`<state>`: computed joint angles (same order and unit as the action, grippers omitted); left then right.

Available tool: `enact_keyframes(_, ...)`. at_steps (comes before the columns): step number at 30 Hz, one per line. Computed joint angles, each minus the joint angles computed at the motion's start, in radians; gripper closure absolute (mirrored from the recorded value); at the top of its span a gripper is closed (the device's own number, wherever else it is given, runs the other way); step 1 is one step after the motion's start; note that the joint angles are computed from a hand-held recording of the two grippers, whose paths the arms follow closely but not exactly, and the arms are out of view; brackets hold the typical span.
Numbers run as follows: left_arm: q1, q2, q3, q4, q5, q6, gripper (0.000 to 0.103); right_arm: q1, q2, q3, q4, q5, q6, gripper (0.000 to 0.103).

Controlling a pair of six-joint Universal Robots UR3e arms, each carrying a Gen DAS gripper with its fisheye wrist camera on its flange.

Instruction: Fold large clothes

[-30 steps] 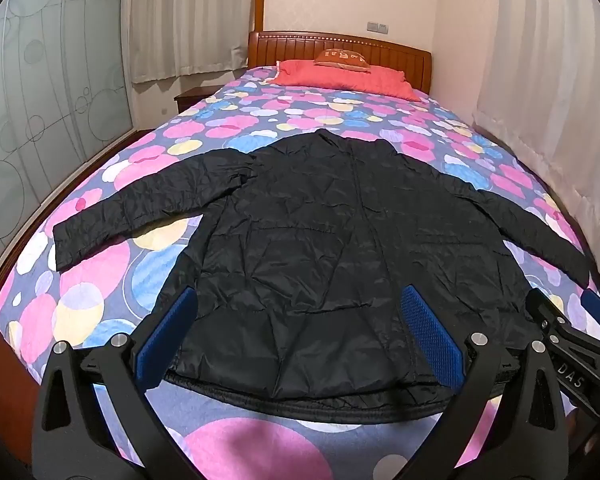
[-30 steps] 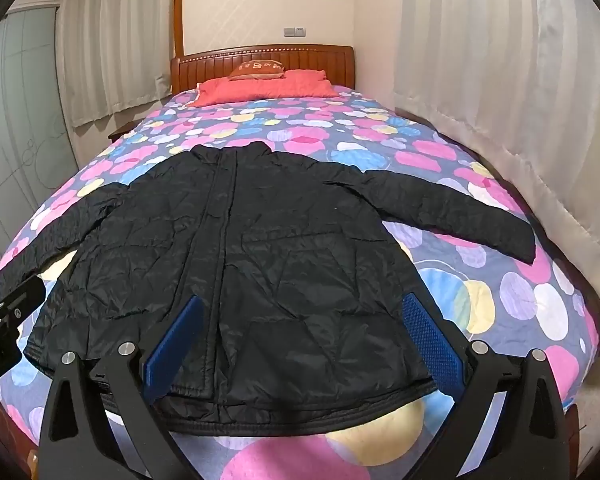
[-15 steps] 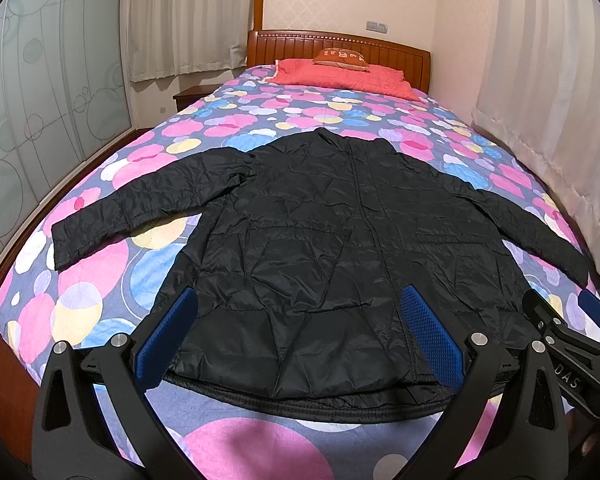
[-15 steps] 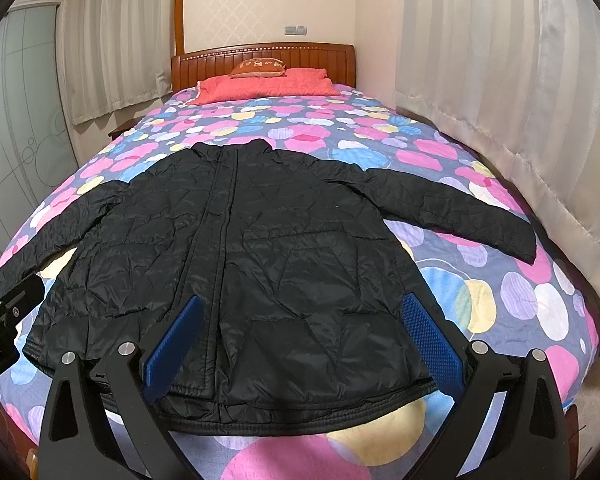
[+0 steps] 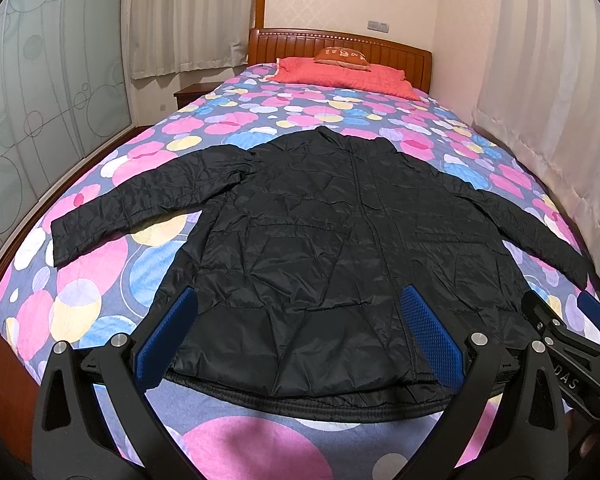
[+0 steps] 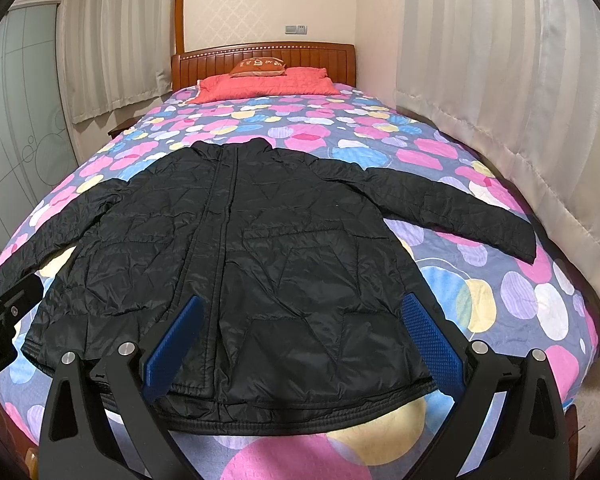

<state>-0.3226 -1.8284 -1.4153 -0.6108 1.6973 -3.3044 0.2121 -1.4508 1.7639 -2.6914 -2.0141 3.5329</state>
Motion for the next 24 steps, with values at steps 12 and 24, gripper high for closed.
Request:
enact_keyframes(12,-0.007,0.002,-0.019,0.014,0.005,-0.006,0.002,0.003,0.003,-0.003,0.002,-0.003,0.001,0.004)
enact_keyframes(24,0.002,0.023,-0.083,0.048,-0.001,-0.010,0.002,0.002,0.005,0.008,-0.008,0.001,0.001,0.004)
